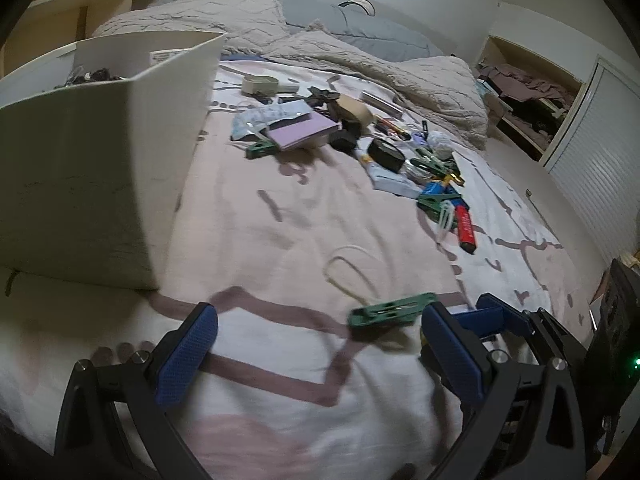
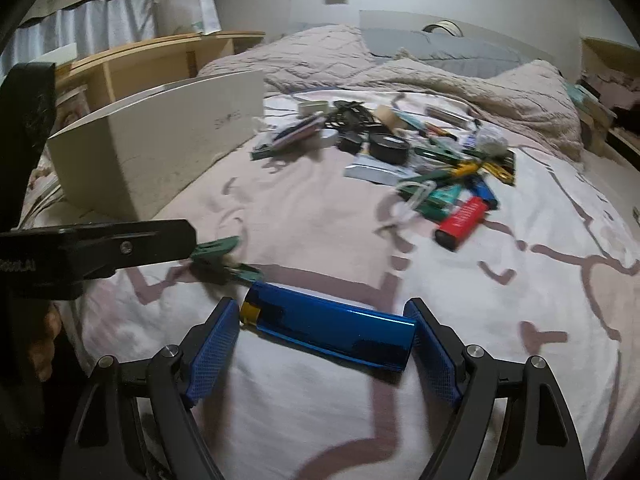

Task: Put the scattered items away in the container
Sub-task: 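Grasp the blue lighter with the right gripper while the left gripper grasps the green clothespin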

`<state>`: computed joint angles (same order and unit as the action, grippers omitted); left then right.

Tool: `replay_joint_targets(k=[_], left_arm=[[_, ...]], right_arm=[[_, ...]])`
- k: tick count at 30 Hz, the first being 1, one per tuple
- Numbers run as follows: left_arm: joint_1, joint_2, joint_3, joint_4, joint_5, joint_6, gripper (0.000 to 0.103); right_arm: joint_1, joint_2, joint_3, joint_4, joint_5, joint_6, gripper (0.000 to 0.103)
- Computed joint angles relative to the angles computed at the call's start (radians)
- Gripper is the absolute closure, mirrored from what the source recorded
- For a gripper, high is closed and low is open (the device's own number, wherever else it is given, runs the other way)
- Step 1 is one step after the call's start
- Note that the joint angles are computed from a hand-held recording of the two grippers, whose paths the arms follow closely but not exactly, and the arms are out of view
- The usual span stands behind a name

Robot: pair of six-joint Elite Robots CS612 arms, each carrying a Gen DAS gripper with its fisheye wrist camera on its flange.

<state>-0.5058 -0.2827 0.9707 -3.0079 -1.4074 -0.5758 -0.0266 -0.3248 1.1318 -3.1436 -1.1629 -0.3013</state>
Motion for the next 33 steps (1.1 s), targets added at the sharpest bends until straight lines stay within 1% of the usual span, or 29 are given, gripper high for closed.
replay_joint_targets(k=[2,4,8,10,13,20,24,26,27,28,29,31,33], left_arm=[[-0.003,0.007,-0.016,0.008,-0.02,-0.002,0.0],[-0.009,0.015,-0.036,0.025,-0.024,0.003,0.0],[-0.021,0.026,-0.065,0.063,-0.008,0.007,0.0],[-0.026,0.031,-0.078,0.084,0.015,-0.001,0.0],[-0.029,0.042,-0.097,0.094,0.023,-0.023,0.001],[-0.025,0.052,-0.111,0.1,0.026,-0.098,0.001],[-0.029,0.055,-0.11,0.092,0.042,-0.105,0.002],[-0.031,0.057,-0.113,0.098,0.055,-0.095,0.002],[-0.033,0.058,-0.115,0.101,0.062,-0.09,0.002],[-0.034,0.059,-0.116,0.105,0.067,-0.084,0.002],[-0.035,0.06,-0.118,0.107,0.071,-0.079,0.002],[-0.037,0.06,-0.115,0.102,0.084,-0.074,0.003],[-0.04,0.06,-0.114,0.106,0.11,-0.065,0.014]], right_arm=[[-0.004,-0.002,0.002,-0.004,-0.02,0.005,0.019],[-0.005,-0.003,0.002,-0.007,-0.045,0.014,0.019],[-0.012,-0.005,0.001,-0.003,-0.073,0.046,0.019],[-0.016,-0.006,0.004,-0.001,-0.079,0.052,0.019],[-0.017,-0.006,0.007,-0.01,-0.099,0.055,0.019],[-0.021,-0.002,0.001,-0.005,-0.092,0.056,0.019],[-0.018,-0.003,0.003,-0.017,-0.119,0.027,0.018],[-0.014,-0.005,0.002,-0.006,-0.135,-0.027,0.017],[-0.012,-0.005,0.001,-0.012,-0.144,-0.041,0.013],[-0.012,-0.004,0.002,-0.02,-0.153,-0.049,0.006],[-0.012,-0.005,0.001,-0.02,-0.16,-0.057,0.004],[-0.016,-0.008,0.002,-0.012,-0.15,-0.065,0.003],[-0.02,-0.012,0.002,0.007,-0.146,-0.054,0.003]])
